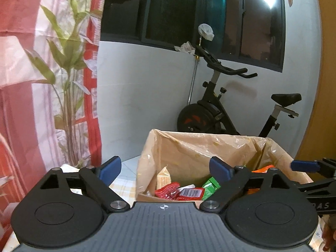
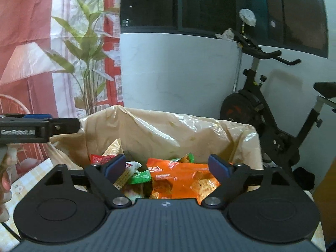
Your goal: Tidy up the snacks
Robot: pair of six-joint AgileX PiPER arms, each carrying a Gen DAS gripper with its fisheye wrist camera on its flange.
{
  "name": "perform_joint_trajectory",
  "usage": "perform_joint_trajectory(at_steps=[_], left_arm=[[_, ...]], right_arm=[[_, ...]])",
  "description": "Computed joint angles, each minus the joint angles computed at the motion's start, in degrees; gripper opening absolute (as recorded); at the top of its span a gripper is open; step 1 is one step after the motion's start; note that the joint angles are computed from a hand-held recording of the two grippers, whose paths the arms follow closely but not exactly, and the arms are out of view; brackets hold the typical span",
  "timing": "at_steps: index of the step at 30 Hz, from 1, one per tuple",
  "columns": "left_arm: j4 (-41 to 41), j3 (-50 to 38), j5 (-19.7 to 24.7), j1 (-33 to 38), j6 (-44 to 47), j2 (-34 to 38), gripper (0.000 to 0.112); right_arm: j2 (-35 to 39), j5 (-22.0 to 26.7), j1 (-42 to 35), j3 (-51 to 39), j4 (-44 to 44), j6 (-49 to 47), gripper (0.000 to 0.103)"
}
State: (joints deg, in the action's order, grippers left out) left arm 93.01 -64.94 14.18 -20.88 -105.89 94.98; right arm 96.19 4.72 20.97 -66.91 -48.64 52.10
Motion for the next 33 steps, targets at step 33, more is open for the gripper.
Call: perform_joint_trajectory(at_steps=[33], left_arm=[[-18.3,17.6,33.5,-26.5,14.5,-29.3,0.098]], right_arm=[[-32.2,32.2,28.1,20.8,-25.5,40.0,0.103]])
